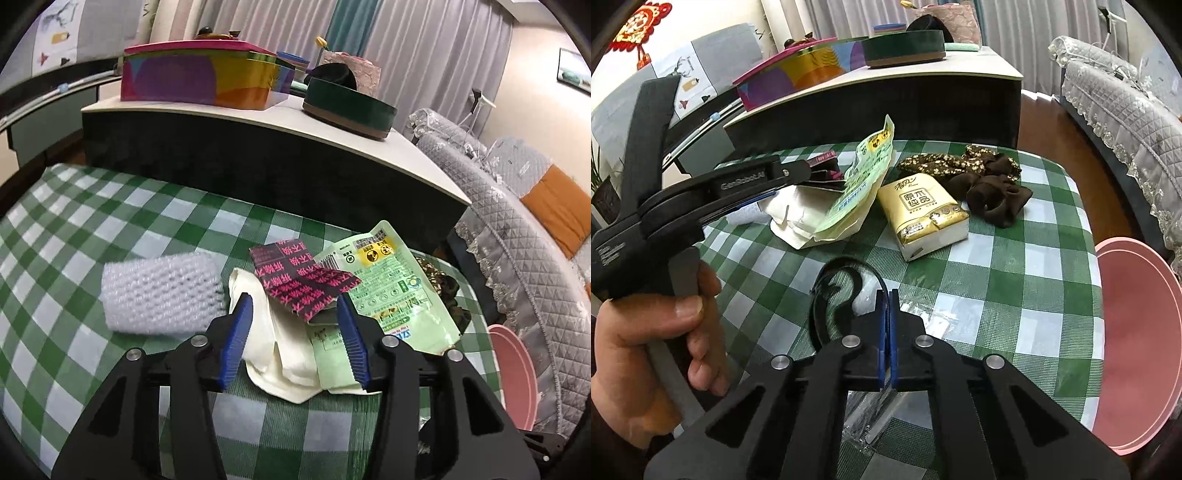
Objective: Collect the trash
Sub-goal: 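Grasp the black cable with the right tool while the left tool grasps the pink wrapper, then carry the cable and pink wrapper over the pink bucket with both tools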
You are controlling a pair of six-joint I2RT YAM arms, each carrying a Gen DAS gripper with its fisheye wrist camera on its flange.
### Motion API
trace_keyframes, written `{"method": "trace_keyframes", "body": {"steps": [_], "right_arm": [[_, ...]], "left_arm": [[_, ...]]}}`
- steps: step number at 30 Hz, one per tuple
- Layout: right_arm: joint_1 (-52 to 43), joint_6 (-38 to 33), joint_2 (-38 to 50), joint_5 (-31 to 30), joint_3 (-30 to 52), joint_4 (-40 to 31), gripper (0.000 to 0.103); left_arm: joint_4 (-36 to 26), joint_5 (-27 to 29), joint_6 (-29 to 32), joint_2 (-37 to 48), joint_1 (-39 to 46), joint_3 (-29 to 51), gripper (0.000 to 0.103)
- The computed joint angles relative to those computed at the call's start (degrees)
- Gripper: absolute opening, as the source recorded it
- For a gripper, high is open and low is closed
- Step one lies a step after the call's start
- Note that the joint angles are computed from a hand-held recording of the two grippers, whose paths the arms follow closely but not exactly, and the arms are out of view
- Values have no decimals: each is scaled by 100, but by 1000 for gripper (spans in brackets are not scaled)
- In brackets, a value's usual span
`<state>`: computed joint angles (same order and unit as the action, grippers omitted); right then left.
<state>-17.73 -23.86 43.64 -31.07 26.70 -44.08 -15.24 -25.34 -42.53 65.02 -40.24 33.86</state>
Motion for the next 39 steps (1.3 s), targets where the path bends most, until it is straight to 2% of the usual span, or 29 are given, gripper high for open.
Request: {"method": "trace_keyframes", "body": {"steps": [7,14,15,16,17,19,25,32,39], "right_arm": [[-254,-114,95,-167,115,-77,1],[-635,-219,218,-333,236,-103,2],[-698,-240,219,-354,249,-119,2],[-759,-259,236,-373,264,-117,2],[-838,-273,267,-395,285,-110,2],[-969,-278,347,-452,334,-109,2],[-1376,-415,379,-657,497,-258,2],[-1937,-776,248,-952,713,-622,2],[-2834,-1531,230,-1390,1038,-1295,2]], "left_arm": [[-65,-32,313,433,-23,310,48],[-210,-161,339,678,-32,492,48],[-243,-186,324,687,-34,497,44],[-253,-178,314,675,-21,484,33],[-282,-149,296,653,-10,477,31],[-350,-228,271,592,-42,465,26],[-519,-316,123,252,-95,317,19],[-1018,-677,-69,-372,-454,289,19],[-1718,-1104,-471,-900,-1128,403,19]]}}
